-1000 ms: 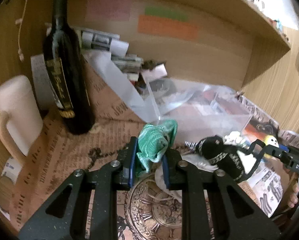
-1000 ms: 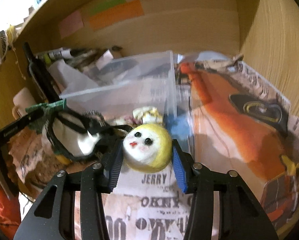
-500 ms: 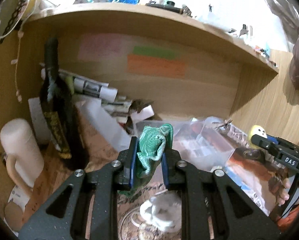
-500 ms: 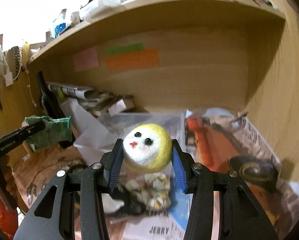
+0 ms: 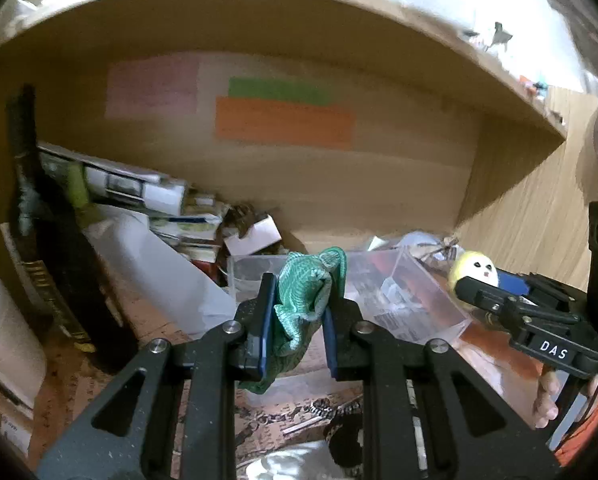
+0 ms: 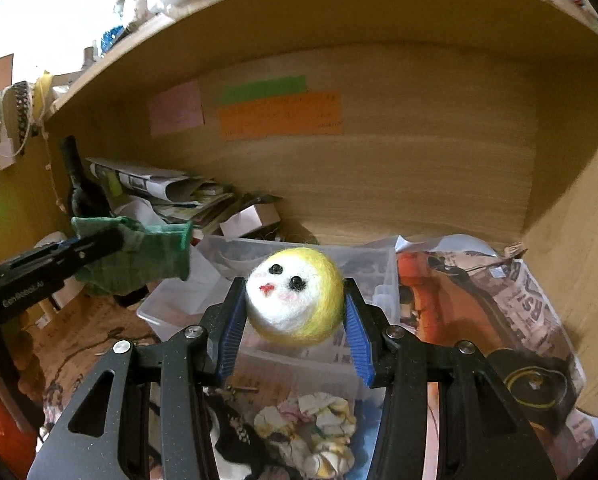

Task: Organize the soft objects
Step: 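Drop green cloth into clear box with left tool while right tool drops felt ball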

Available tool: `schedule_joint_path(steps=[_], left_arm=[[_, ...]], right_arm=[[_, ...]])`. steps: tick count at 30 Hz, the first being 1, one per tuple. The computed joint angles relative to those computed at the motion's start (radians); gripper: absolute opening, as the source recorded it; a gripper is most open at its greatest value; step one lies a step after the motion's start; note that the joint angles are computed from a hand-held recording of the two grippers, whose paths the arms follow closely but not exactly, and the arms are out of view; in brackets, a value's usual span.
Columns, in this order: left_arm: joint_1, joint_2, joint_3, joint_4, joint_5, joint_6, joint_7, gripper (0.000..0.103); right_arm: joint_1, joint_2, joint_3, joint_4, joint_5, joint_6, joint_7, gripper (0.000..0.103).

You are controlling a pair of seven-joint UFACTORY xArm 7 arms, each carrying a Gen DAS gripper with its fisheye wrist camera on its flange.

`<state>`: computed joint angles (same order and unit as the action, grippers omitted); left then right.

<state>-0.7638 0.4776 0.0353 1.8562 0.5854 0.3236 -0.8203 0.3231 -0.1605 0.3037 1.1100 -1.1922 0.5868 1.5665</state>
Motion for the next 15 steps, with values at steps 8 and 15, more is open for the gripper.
schedule_joint_path(steps=[8, 15], left_arm=[[0.025, 0.174, -0.069, 0.252, -0.168, 0.157, 0.207, 0.021], [0.025, 0.361, -0.093, 0.545, -0.323, 0.343, 0.373, 0.021]], right_arm=[[0.001, 0.097, -0.059, 0.059, 0.141, -0.041, -0.151, 0.043], [0.021, 0.159, -0.104, 0.091, 0.250, -0.036, -0.248, 0.043]])
